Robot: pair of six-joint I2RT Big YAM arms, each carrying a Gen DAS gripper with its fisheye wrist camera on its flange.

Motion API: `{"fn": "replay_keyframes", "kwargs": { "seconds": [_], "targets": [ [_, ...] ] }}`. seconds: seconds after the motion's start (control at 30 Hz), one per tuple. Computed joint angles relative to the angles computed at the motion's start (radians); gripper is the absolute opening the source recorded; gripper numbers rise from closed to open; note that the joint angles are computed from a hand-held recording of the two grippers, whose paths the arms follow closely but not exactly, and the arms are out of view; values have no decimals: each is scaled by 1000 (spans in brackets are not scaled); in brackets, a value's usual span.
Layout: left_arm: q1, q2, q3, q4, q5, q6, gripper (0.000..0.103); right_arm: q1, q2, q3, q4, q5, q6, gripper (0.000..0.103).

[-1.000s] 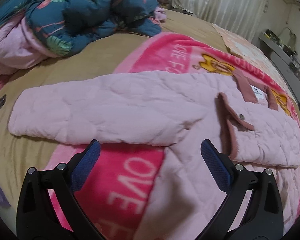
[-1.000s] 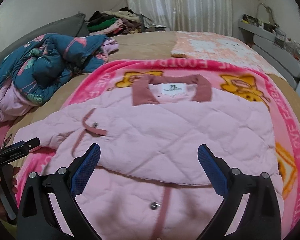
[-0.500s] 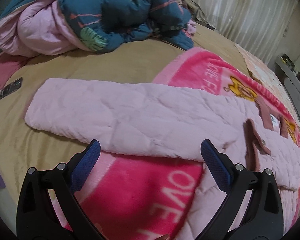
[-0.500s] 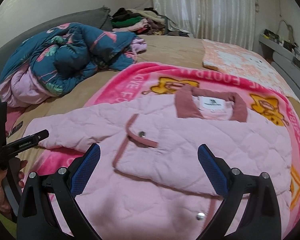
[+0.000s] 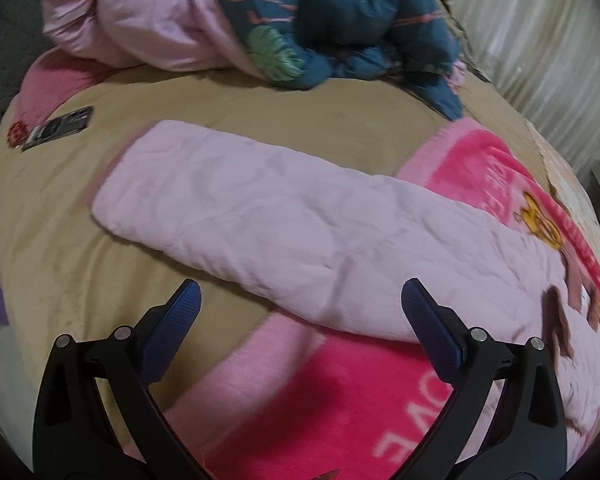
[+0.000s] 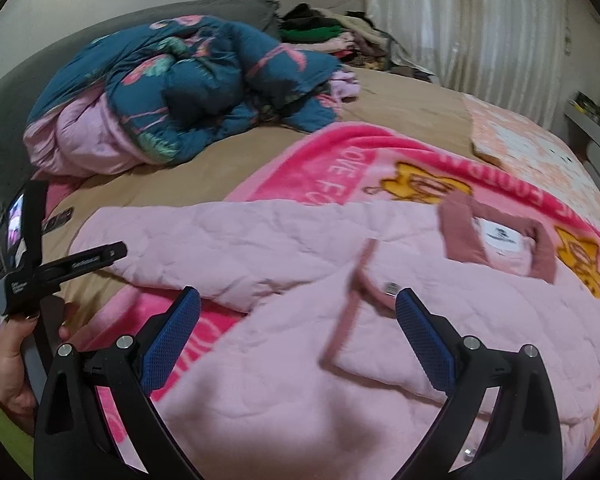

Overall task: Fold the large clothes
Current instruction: 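Move the left tool to the other sleeve cuff and grasp it, then lift the held sleeve up off the bed with the left tool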

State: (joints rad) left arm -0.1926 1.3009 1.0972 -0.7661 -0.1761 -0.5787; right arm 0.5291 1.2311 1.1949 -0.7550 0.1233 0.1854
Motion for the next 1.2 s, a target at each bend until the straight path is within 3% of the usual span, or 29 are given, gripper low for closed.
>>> {"fn": "replay_keyframes", "kwargs": {
  "seconds": [0.2,0.43,0.7,0.83,0.9,0.97,1.07,1.2],
  "targets": [
    [63,7,-6,-5,30,-37,94,54,67,52,3,-12,3,97],
    [159,64,-18,30,233,-132,94,85,146,106,14,-16,-5,97],
    [222,150,-7,45,267,-178,94,95,134,70,51,-35,12,97],
    [219,162,-2,86,209,-152,93,72,79,3,52,-39,31,97],
    [222,164,6,86,208,-142,80,53,44,-37,64,-53,35,97],
    [223,149,-1,108,205,-149,50,41,18,-66,63,-45,44,97],
    [224,119,-13,150,218,-139,20,13,-33,-108,56,-44,70,97],
    [194,51,-16,179,187,-109,15,-26,-110,-160,59,-62,112,97]
  ]
}}
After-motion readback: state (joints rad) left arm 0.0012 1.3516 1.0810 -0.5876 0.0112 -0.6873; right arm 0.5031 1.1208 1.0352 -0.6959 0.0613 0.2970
